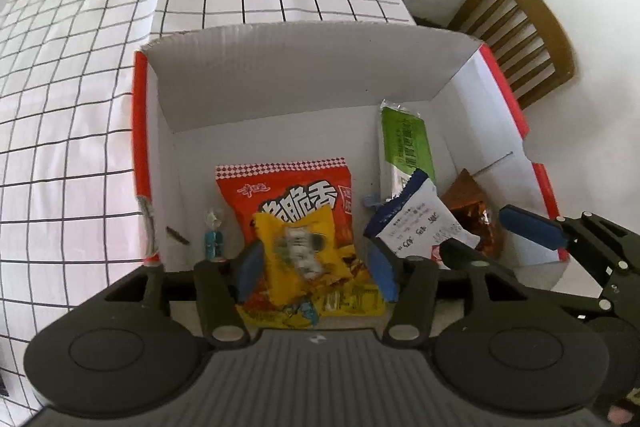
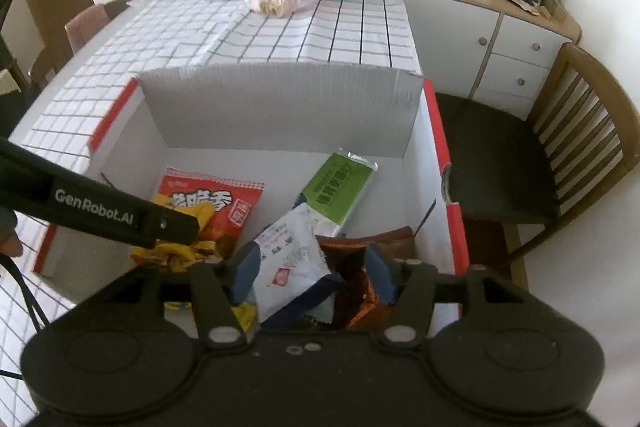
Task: Organize snacks
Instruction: 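Withdraw both grippers from the red box toward the black and cream packets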
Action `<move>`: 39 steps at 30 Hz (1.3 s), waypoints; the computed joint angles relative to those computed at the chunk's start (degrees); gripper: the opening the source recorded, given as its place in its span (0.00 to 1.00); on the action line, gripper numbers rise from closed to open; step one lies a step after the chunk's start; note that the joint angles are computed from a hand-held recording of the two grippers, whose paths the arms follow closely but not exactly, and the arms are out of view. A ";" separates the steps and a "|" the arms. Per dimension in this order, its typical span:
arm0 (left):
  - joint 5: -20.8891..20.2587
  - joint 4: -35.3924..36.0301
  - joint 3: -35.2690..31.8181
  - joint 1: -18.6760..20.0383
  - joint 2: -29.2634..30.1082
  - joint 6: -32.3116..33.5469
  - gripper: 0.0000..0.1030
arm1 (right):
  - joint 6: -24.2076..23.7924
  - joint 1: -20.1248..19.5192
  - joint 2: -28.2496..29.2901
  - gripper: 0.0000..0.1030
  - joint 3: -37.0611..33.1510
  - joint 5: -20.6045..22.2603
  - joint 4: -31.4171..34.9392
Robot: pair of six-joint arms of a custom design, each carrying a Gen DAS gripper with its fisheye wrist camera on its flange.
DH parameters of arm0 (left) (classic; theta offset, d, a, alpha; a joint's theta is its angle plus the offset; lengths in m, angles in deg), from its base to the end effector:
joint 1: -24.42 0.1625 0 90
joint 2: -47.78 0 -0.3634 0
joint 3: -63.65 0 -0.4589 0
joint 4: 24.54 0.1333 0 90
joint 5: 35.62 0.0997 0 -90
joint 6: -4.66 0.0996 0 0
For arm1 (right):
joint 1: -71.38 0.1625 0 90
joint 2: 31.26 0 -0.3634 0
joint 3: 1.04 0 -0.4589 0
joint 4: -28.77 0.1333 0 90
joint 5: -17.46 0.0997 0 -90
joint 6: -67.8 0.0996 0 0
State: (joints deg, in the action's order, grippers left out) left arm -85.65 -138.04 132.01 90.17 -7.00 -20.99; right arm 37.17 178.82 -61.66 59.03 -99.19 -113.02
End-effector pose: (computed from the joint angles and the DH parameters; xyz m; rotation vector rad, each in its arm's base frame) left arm -0.1352 -0.7804 0.2936 -0.1102 2.5163 -0.5843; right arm 0.3357 -0.7730 0.0743 0.9510 -2.4286 0.4350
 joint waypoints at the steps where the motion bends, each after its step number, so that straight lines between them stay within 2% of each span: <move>1: 0.11 -0.76 1.03 -0.23 -0.84 0.22 0.59 | 0.11 0.09 -0.58 0.58 0.69 0.41 -0.38; 7: 0.80 -3.38 4.97 -1.24 -4.57 1.60 0.59 | 1.19 0.81 -3.90 0.63 4.70 2.74 -2.52; 13: 1.60 -6.59 10.24 -2.47 -9.66 3.45 0.59 | 2.23 1.73 -6.80 0.73 8.55 4.83 -4.81; 17: 2.21 -9.09 14.05 -3.29 -13.46 4.77 0.63 | 3.15 2.53 -8.22 0.80 10.58 6.42 -6.06; 29: 5.40 -14.06 26.14 -4.74 -26.20 6.82 0.67 | 5.46 5.31 -10.48 0.81 16.05 10.24 -9.14; 31: 5.77 -14.06 28.13 -4.77 -28.59 6.77 0.67 | 5.88 5.83 -10.59 0.84 16.67 11.00 -9.31; 39: 7.27 -11.43 34.59 -3.83 -38.46 4.61 0.68 | 8.35 8.46 -9.44 0.84 18.16 13.11 -8.61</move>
